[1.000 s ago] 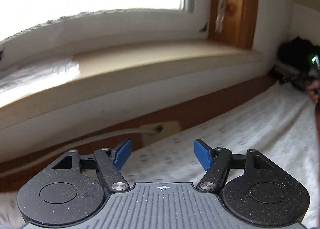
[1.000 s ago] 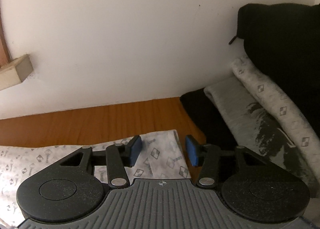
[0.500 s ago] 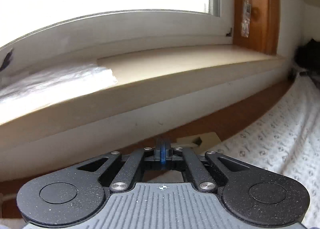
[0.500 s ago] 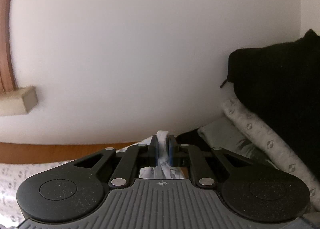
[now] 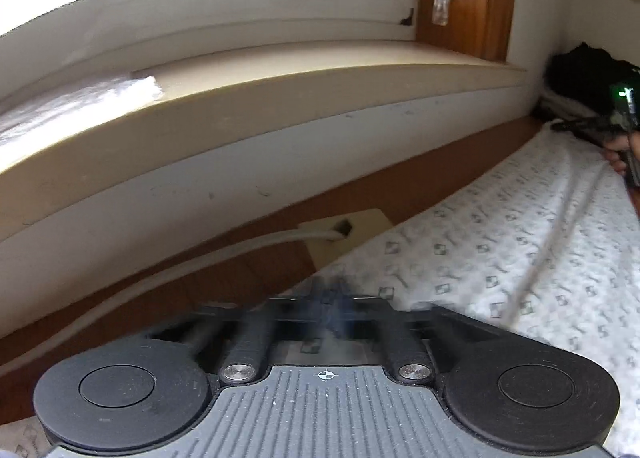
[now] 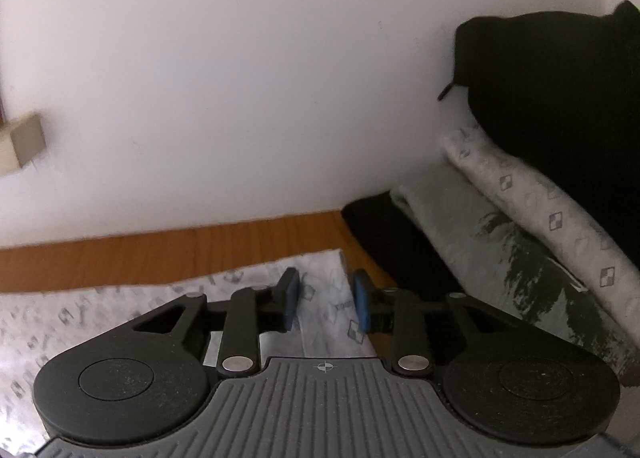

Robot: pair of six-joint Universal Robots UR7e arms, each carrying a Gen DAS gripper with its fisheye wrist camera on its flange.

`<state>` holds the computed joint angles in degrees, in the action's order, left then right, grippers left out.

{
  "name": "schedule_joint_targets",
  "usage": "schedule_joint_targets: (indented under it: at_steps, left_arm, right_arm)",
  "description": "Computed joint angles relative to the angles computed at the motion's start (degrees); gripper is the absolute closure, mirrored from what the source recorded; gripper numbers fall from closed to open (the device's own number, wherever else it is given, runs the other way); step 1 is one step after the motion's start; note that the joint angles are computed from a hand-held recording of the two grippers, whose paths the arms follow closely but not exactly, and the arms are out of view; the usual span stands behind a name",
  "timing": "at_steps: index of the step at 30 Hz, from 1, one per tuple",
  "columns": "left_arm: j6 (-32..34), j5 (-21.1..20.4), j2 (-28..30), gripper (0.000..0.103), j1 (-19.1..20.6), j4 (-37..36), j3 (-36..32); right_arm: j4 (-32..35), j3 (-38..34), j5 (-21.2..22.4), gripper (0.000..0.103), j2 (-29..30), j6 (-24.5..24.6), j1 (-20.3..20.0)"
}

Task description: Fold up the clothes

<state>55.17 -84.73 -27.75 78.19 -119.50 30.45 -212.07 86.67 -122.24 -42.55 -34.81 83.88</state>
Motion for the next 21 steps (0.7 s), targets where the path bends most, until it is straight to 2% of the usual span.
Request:
schedule_joint_targets:
  at_steps: [3, 6, 9, 10, 11, 12, 13, 14, 19, 21]
  left_arm:
    - [-2.5, -1.6, -1.8, 0.103, 0.2, -11.2, 5.3]
    - [-4.4, 0.0, -1.5, 0.103, 0.1, -12.2, 4.7]
    - [-2.9, 0.6, -2.2, 0.103, 0.0, -10.9, 5.8]
    - [-2.7, 0.5, -2.3, 0.097, 0.0, -9.9, 5.6]
    - [-2.3, 0.3, -2.2, 0.075, 0.1, -8.6, 5.1]
    - [-2.0, 0.1, -1.9, 0.062, 0.1, -6.9, 4.2]
    - [-1.7, 0.1, -1.6, 0.032, 0.1, -5.2, 3.3]
    - [-1.3, -0.1, -1.1, 0.026, 0.1, -3.3, 2.2]
    - [0.5, -0.5, 2.3, 0.031, -0.1, 4.7, -4.4]
    - [1.0, -1.1, 2.5, 0.057, -0.1, 6.0, -4.7]
  right_arm:
    - [1.4, 0.4, 0.8, 0.073, -0.7, 1.9, -0.4]
    - [0.7, 0.1, -0.1, 0.072, -0.2, 1.0, 0.1]
    - [0.2, -0.6, -0.9, 0.070, 0.5, -0.4, 0.3]
    - [0.2, -0.5, -0.9, 0.070, 0.4, -0.3, 0.3]
    - [0.0, -0.2, -0.9, 0.070, 0.3, -0.1, 0.3]
    - [-0.1, 0.1, -0.8, 0.070, 0.2, 0.2, 0.3]
    - [0.3, 0.2, -0.4, 0.070, -0.1, 0.7, 0.1]
    - [0.6, 0.5, 0.0, 0.070, -0.4, 1.3, 0.0]
    - [1.1, 0.6, 0.2, 0.069, -0.7, 2.1, 0.0]
    - [1.1, 0.8, 0.1, 0.069, -0.9, 2.1, 0.1]
